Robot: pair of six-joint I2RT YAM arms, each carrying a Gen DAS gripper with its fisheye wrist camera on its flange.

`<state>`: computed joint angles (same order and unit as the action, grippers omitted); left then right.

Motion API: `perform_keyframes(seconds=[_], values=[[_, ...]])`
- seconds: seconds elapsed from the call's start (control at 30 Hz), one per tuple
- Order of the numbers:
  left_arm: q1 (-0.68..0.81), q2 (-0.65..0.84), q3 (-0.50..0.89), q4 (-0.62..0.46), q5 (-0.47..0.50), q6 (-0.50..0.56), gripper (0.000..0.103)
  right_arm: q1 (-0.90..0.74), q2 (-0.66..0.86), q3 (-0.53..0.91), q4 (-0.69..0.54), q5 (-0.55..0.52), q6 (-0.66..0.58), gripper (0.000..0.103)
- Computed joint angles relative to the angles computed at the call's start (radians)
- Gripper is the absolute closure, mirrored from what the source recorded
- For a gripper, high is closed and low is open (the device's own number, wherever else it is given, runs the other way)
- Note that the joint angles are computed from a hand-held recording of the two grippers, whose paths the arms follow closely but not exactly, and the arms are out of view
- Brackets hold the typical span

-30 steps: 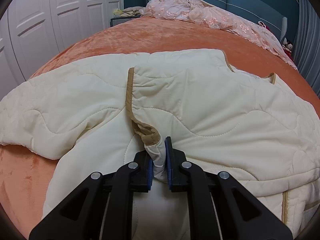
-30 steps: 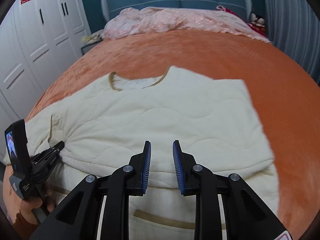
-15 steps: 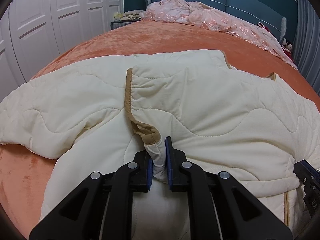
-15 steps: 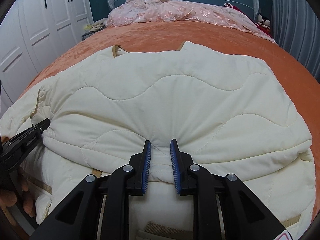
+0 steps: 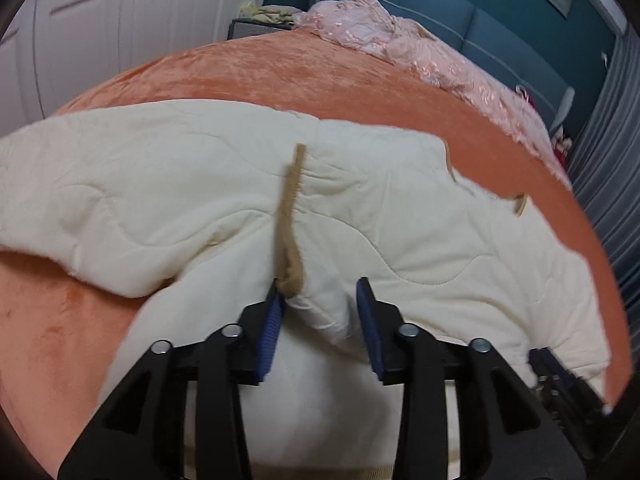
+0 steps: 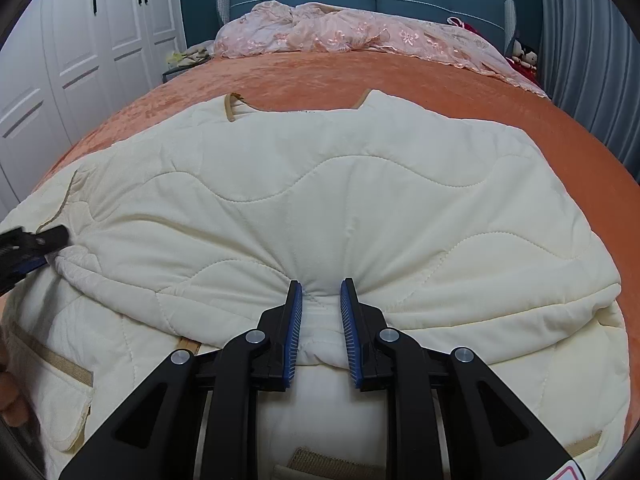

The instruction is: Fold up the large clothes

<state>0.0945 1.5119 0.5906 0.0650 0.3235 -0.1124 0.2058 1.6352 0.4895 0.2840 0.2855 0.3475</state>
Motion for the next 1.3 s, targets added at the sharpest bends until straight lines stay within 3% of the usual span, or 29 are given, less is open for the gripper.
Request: perform_keyframes(seconds=[0.03,0.13,0.23,0.3,0.47,0.5,0.53,0.57,0.6,0.63,0.8,0.97,1.03,1.07,1.17,1.2,1.3], values=[[0.089,-0.068,-0.016,-0.036,0.054,0.013,0.045,-0.002,-0.003,-0.001,0.0,-0.003,0.0,0.084],[0.392,-0.141,0.02,-0.142,0.193,0.128,0.018,0.0,-0.005,-0.003,0.001,0.001,0.002,0.084],[0.62,0.028,0.202,-0.229,0.202,0.226,0.018,-0.001,-0.007,-0.005,0.003,0.002,0.001,0.084],[0.727,0.183,0.351,-0.273,0.177,0.222,0.018,-0.001,-0.006,-0.004,0.002,0.003,0.0,0.084],[0.863,0.491,0.679,-0.394,0.184,0.073,0.019,-0.003,-0.008,-0.005,0.002,0.002,-0.002,0.084],[0.872,0.528,0.717,-0.411,0.21,0.046,0.021,-0.002,-0.008,-0.005,0.002,0.004,-0.002,0.084],[0.866,0.549,0.736,-0.407,0.213,0.017,0.03,-0.002,-0.008,-0.005,0.002,0.005,-0.002,0.084],[0.851,0.55,0.738,-0.39,0.199,-0.004,0.039,-0.003,-0.009,-0.006,0.002,0.003,-0.002,0.084],[0.831,0.555,0.751,-0.393,0.213,-0.001,0.073,-0.004,-0.009,-0.007,0.003,0.001,-0.002,0.084],[0.802,0.559,0.777,-0.429,0.213,0.008,0.094,-0.002,-0.01,-0.007,0.002,0.003,-0.001,0.084],[0.627,0.313,0.687,-0.404,0.246,0.012,0.097,-0.013,-0.018,-0.019,0.018,-0.019,0.003,0.084],[0.256,-0.074,0.559,-0.431,0.258,-0.017,0.097,-0.046,-0.05,-0.039,0.028,-0.075,0.008,0.083],[0.051,-0.177,0.517,-0.46,0.208,-0.042,0.092,-0.073,-0.087,-0.054,0.022,-0.132,0.013,0.077],[-0.057,-0.206,0.494,-0.466,0.178,-0.065,0.09,-0.092,-0.118,-0.065,0.013,-0.174,0.016,0.067],[-0.315,-0.26,0.368,-0.396,0.066,-0.148,0.047,-0.138,-0.323,-0.156,-0.031,-0.263,0.03,0.037],[-0.366,-0.272,0.318,-0.36,0.037,-0.178,0.024,-0.143,-0.405,-0.186,-0.062,-0.257,0.023,0.032],[-0.393,-0.269,0.192,-0.281,0.076,-0.241,0.019,-0.233,-0.613,-0.221,-0.213,-0.323,-0.046,0.029]])
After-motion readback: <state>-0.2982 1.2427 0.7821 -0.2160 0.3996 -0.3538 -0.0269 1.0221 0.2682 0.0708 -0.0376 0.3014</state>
